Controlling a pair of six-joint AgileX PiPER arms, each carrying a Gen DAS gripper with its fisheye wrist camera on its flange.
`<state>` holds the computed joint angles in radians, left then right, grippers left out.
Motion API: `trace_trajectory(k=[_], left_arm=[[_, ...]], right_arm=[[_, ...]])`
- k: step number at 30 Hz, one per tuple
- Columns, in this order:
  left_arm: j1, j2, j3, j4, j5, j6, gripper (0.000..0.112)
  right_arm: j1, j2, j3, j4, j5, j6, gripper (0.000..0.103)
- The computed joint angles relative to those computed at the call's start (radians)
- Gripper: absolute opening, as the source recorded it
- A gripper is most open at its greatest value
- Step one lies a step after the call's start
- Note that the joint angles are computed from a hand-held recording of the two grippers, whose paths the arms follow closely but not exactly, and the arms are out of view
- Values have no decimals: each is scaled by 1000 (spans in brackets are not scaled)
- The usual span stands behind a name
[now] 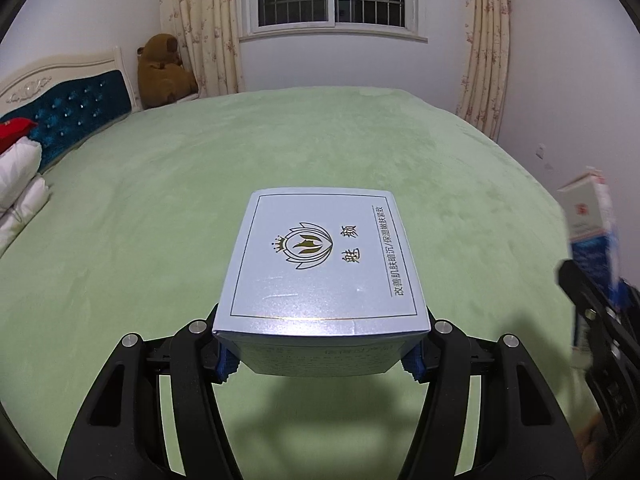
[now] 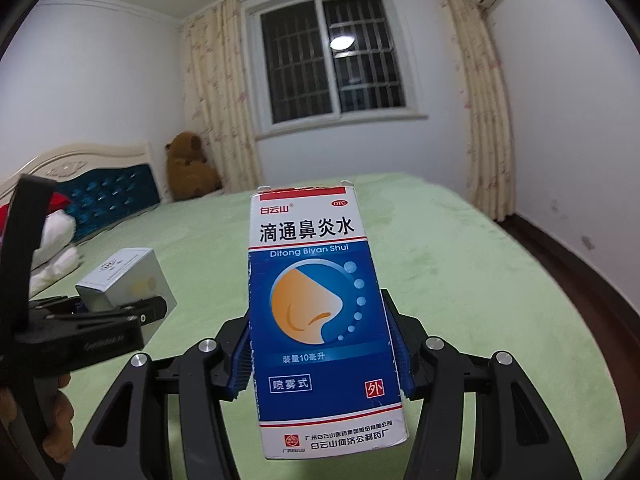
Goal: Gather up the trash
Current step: 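Carry both boxes over the orange bin and open both tools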
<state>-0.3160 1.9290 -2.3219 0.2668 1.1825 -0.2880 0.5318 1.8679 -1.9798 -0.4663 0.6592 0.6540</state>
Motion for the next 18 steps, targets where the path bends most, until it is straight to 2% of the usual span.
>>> trace_trajectory(k=[6,10,14,18], left_arm=[[-8,-230,321,-1,-75,-39,60],[-22,-382,508,7,-106,-59,60],[-32,-564,708,-32,-131,-51,60],[-88,-774,901,-48,-117,-34,60]], right_arm=[[49,-114,88,51,60,-22,54],[102,-250,232,65,85,34,54],[248,-430,452,-12,105,170,54],[511,-566,601,-170,196,337,55]])
